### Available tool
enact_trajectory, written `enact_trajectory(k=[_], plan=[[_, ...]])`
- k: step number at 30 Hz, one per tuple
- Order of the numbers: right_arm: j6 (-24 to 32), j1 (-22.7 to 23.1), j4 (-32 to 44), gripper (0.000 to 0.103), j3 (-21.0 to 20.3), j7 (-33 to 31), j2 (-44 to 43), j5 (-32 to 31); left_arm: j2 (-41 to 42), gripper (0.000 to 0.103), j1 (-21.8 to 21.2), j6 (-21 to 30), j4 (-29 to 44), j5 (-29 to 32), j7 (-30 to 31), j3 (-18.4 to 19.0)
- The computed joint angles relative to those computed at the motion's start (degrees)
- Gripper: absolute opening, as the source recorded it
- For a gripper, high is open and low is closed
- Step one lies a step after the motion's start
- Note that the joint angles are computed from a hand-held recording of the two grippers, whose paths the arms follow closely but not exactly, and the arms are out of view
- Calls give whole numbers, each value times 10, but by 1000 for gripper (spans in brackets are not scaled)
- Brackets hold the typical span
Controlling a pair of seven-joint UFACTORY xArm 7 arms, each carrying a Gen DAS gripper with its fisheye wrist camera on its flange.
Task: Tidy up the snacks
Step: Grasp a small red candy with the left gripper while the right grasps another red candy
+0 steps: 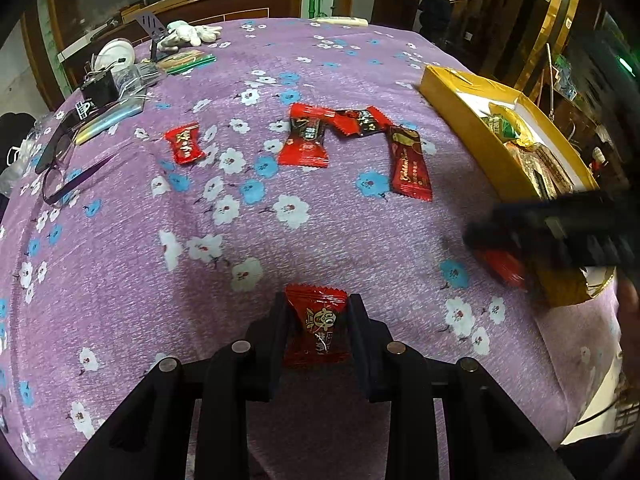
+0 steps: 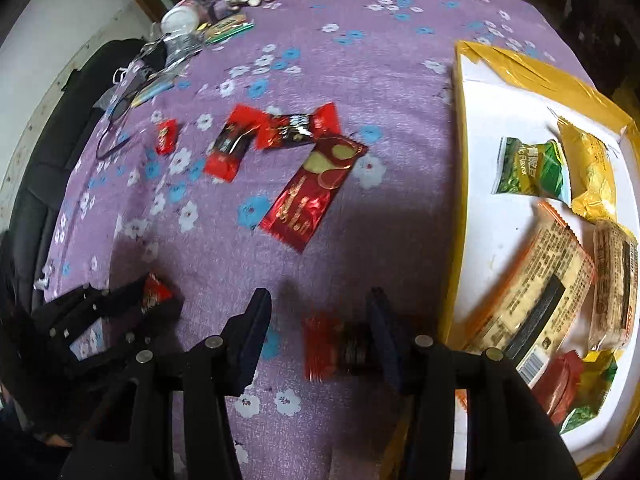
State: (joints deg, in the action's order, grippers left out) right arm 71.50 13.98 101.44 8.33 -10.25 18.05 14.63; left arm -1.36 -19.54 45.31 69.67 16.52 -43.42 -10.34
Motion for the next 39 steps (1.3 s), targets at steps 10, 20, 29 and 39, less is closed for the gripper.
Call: enact_trajectory(k=[10, 20, 29, 39], plan=[[-18, -44, -142, 48, -26, 42, -146, 121, -9, 30, 7, -16, -14, -17, 49, 3], [-72, 5, -158, 46, -5, 96, -142, -43, -9, 30, 13, -35, -18, -53, 129, 8], [-48, 41, -147, 35, -2, 117, -115, -188, -13, 30, 16, -50, -27, -73, 160, 8], [-47, 45, -148, 35, -3, 132, -107, -203, -10, 30, 17, -53, -25, -71, 157, 7]])
